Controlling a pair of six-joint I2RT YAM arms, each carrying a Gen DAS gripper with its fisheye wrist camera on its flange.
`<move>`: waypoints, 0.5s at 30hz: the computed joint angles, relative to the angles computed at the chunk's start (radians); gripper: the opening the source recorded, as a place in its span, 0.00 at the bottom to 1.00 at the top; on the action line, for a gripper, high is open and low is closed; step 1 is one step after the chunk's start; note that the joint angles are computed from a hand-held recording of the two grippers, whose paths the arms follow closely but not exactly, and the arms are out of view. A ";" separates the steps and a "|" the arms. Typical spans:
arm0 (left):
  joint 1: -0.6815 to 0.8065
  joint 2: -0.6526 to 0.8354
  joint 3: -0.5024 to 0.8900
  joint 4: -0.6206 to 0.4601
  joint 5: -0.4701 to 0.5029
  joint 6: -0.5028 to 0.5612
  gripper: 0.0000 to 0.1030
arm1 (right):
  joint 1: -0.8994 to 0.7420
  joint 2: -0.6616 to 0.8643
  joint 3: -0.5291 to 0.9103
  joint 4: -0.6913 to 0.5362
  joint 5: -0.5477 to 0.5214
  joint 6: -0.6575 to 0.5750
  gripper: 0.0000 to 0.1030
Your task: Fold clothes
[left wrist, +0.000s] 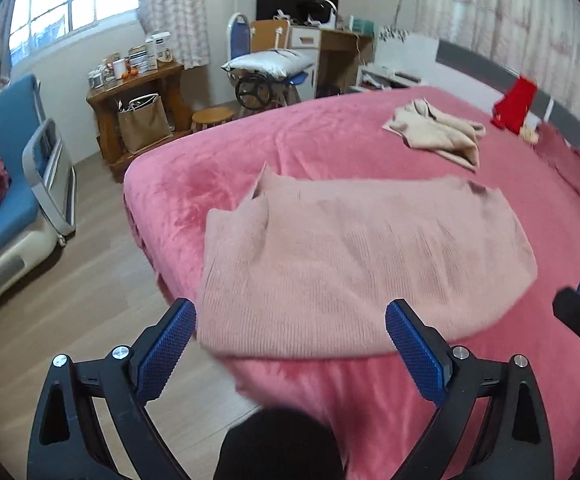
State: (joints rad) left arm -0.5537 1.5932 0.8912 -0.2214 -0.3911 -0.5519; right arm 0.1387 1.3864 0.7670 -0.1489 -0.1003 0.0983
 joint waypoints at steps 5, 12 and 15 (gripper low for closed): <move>-0.074 -0.081 0.013 -0.052 -0.062 -0.015 0.94 | 0.034 -0.082 -0.032 -0.025 0.036 0.006 0.83; -0.170 -0.073 0.097 -0.235 -0.199 -0.119 0.96 | 0.073 -0.091 -0.043 -0.045 0.108 0.025 0.83; -0.181 -0.038 0.140 -0.313 -0.223 -0.150 0.96 | 0.087 -0.079 -0.042 -0.042 0.153 0.027 0.83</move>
State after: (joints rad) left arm -0.7349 1.5547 1.0310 -0.5348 -0.6144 -0.7018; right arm 0.2261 1.3076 0.7246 -0.1911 0.0531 0.1256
